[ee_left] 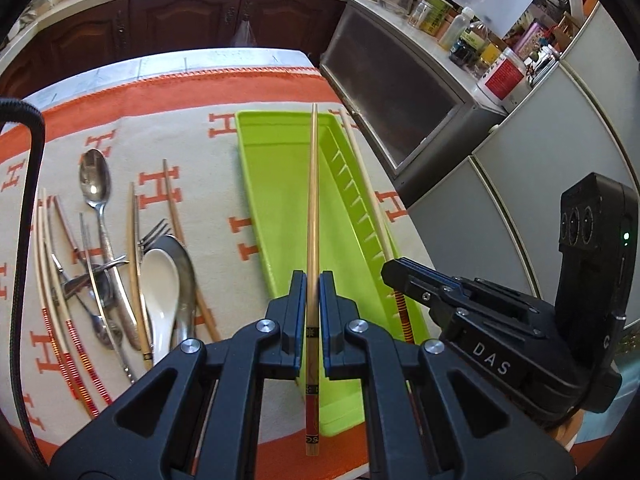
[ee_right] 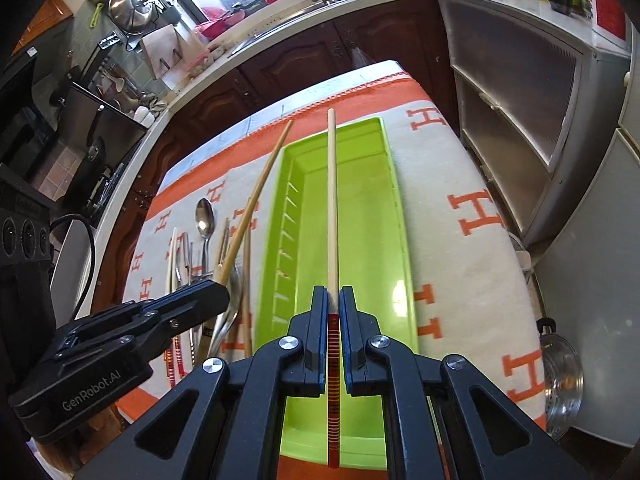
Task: Organize utensils
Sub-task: 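Carry the chopstick with the left tool into the green tray and release, then lower the right tool onto a red-banded chopstick and close on it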
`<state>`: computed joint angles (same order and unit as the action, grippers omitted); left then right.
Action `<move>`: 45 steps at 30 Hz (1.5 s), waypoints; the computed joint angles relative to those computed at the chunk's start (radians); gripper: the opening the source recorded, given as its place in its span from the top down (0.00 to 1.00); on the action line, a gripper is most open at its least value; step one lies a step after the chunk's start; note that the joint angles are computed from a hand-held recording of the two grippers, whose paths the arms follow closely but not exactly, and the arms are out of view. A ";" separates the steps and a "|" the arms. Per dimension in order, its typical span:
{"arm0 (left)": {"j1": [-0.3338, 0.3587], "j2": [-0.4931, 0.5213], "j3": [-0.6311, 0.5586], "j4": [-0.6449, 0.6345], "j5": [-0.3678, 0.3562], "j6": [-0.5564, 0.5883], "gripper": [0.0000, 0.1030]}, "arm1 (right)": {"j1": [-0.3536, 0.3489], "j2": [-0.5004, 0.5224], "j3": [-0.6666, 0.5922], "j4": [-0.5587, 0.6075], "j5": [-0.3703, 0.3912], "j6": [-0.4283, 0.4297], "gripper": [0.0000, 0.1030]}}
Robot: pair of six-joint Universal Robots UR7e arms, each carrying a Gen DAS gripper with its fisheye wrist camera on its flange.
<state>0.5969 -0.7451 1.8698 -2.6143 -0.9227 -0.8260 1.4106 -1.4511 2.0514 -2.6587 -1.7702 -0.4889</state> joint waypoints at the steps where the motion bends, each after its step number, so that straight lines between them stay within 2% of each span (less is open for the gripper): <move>1: 0.006 0.011 -0.006 0.001 0.000 0.002 0.96 | -0.007 0.004 -0.009 0.009 0.000 -0.005 0.94; 2: 0.011 0.021 -0.015 0.004 -0.002 0.004 0.96 | -0.009 0.013 -0.016 0.009 -0.008 -0.004 0.94; 3: 0.017 0.031 -0.024 0.010 -0.005 0.005 0.96 | -0.010 0.023 -0.022 0.007 -0.015 -0.003 0.87; 4: 0.022 0.039 -0.035 0.023 -0.011 0.006 0.96 | -0.013 0.033 -0.034 0.014 -0.027 0.000 0.69; 6: 0.031 0.047 -0.046 0.047 -0.022 0.006 0.95 | -0.014 0.058 -0.043 -0.016 -0.048 0.005 0.51; 12: 0.038 0.033 -0.030 0.073 -0.025 -0.008 0.94 | 0.004 0.083 -0.029 -0.097 -0.061 -0.011 0.50; 19: 0.002 -0.017 0.031 0.102 0.044 -0.065 0.93 | 0.006 0.063 0.002 -0.110 -0.041 -0.004 0.50; 22: -0.015 -0.044 0.064 0.129 0.081 -0.121 0.87 | -0.003 0.045 0.018 -0.109 -0.026 -0.008 0.50; 27: -0.045 -0.096 0.130 0.191 0.165 -0.227 0.66 | 0.003 0.031 0.048 -0.121 -0.040 -0.027 0.48; 29: -0.050 -0.124 0.160 0.205 0.174 -0.270 0.61 | 0.003 0.023 0.065 -0.127 -0.040 -0.033 0.46; 32: -0.043 -0.162 0.195 0.196 0.151 -0.315 0.54 | 0.009 0.017 0.082 -0.135 -0.044 -0.035 0.45; 36: -0.044 -0.212 0.248 0.182 0.144 -0.360 0.52 | 0.022 0.008 0.106 -0.146 -0.047 -0.045 0.43; 45: -0.098 -0.336 0.347 0.259 0.213 -0.486 0.51 | 0.082 -0.009 0.153 -0.173 -0.047 -0.058 0.39</move>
